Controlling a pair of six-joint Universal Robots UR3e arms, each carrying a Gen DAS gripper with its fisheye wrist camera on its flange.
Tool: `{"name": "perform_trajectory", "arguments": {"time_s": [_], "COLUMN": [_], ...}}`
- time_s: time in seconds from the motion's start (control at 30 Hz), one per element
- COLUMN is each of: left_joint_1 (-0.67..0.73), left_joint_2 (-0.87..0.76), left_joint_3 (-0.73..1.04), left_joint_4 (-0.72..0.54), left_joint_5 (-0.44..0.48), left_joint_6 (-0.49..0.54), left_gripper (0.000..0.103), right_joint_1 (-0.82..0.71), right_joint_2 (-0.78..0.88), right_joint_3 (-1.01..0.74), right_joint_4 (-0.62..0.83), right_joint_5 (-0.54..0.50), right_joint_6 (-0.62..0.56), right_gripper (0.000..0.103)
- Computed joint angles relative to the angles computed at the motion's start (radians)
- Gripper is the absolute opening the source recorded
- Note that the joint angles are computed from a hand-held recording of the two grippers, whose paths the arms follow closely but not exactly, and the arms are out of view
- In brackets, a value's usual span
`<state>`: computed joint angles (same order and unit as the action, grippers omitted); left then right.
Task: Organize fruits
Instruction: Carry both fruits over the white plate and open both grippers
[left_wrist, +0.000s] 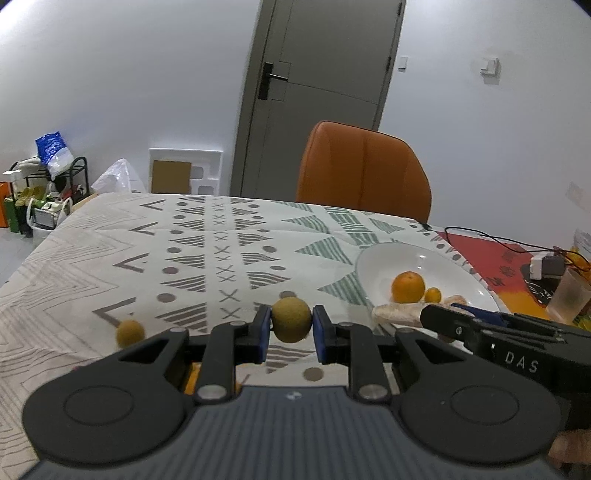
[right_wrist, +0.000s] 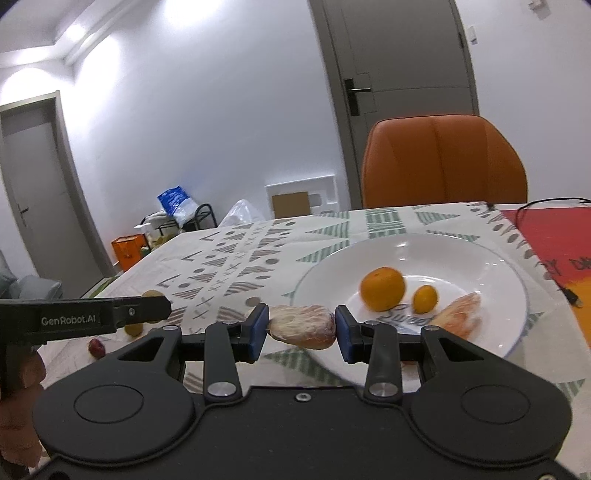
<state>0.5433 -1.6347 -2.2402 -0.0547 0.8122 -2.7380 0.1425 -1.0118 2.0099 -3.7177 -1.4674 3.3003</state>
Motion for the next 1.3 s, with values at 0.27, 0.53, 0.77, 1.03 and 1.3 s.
{"name": "perform_trajectory", "arguments": {"time_s": [0.27,0.53,0.77,1.03,1.3], "left_joint_1": [-0.053,-0.101,-0.13,-0.158,-0.208], "left_joint_2": [-0.033,-0.056,-0.063,-0.076,-0.106], "left_joint_3": [0.022,0.039,0.051,0.071,0.108], "left_joint_4": [0.025,0.046,0.055,0.066,0.069], "left_joint_5": [0.032,0.058,0.076,0.09,0.101], "left_joint_6": [-0.02,-0.036,-0.049,-0.063,-0.079], "left_gripper": [0.023,0.023,0.023,0.023,0.023], "right_joint_1": [-0.058,-0.096,-0.119,-0.118,-0.161], "right_joint_2": [-0.002,0.003,0.0,0.011,-0.038], "right_joint_3": [0.042,0.07,0.05,0.054,0.16], "right_joint_4": [-0.05,-0.088,-0.076,-0.118,-0.133], "right_joint_5": [0.008,-0.008,-0.003,-0.072,-0.015], "right_joint_6": [0.022,0.043,0.03,0.056,0.069], "right_gripper": [0.037,0.037,0.037,0.061,0.061]}}
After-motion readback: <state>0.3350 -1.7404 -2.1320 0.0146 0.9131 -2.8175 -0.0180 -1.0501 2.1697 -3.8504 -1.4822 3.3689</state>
